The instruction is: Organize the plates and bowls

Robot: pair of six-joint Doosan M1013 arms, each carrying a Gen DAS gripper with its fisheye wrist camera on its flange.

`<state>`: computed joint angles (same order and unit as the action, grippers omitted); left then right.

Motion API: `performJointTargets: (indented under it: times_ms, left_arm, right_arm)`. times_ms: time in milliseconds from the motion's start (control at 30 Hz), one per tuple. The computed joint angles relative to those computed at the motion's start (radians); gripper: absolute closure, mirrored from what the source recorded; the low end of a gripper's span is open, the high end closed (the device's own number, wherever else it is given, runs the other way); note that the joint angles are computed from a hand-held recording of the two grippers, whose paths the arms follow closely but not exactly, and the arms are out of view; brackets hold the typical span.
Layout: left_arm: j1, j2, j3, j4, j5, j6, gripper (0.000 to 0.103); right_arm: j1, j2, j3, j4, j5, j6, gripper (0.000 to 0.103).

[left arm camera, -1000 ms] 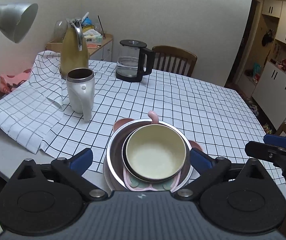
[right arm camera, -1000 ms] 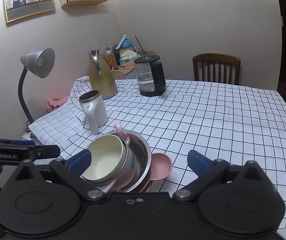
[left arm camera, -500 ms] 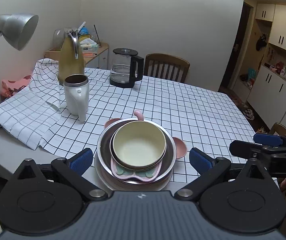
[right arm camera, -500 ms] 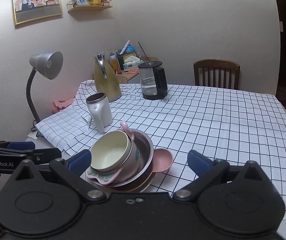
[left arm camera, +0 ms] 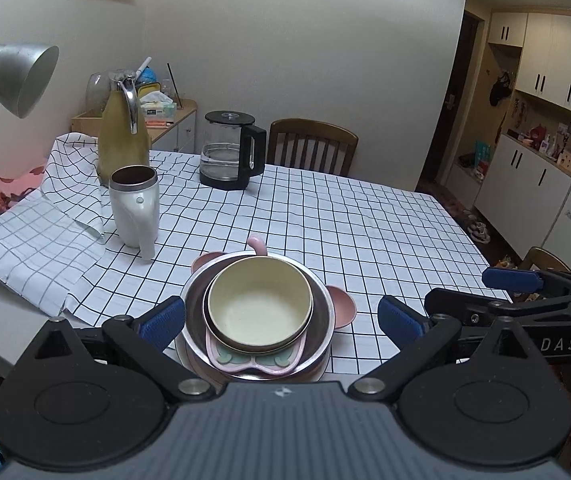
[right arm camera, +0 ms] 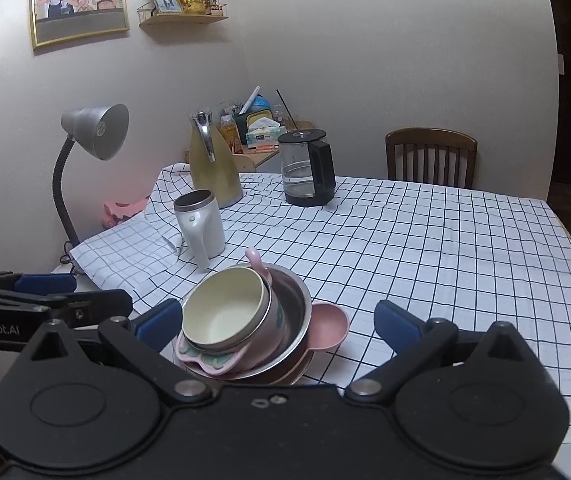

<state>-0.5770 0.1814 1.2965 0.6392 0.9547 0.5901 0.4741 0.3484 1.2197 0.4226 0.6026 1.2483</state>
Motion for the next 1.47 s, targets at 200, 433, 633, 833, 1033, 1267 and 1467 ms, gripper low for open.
performJointTargets:
  times_ms: [200, 433, 633, 833, 1033, 1267, 1467]
  left_arm:
    - [0.007, -0.01, 0.014, -0.021, -0.016, 0.02, 0.0]
    - [0.017, -0.02, 0.022, -0.055, -0.021, 0.032, 0.0]
    - [0.034, -0.024, 0.026, -0.078, -0.036, 0.041, 0.0]
    - [0.05, -0.026, 0.027, -0.115, -0.043, 0.078, 0.0]
    - [0.076, -0.025, 0.023, -0.191, -0.046, 0.146, 0.0]
    - [0.102, -0.025, 0.03, -0.233, -0.065, 0.228, 0.0]
    - [0.138, -0.021, 0.035, -0.307, -0.098, 0.297, 0.0]
  right_arm:
    - [0.01, 0.002, -0.003, -0.041, 0.005, 0.042, 0.0]
    - [0.016, -0.003, 0.002, -0.052, 0.011, 0.053, 0.0]
    - [0.026, 0.003, -0.006, -0.082, 0.014, 0.092, 0.0]
    - [0.038, 0.013, -0.018, -0.122, 0.015, 0.137, 0.0]
    - [0.05, 0.022, -0.029, -0.172, 0.012, 0.196, 0.0]
    - [0.067, 0.034, -0.041, -0.25, 0.016, 0.291, 0.0]
    - [0.082, 0.045, -0.053, -0.318, 0.023, 0.384, 0.0]
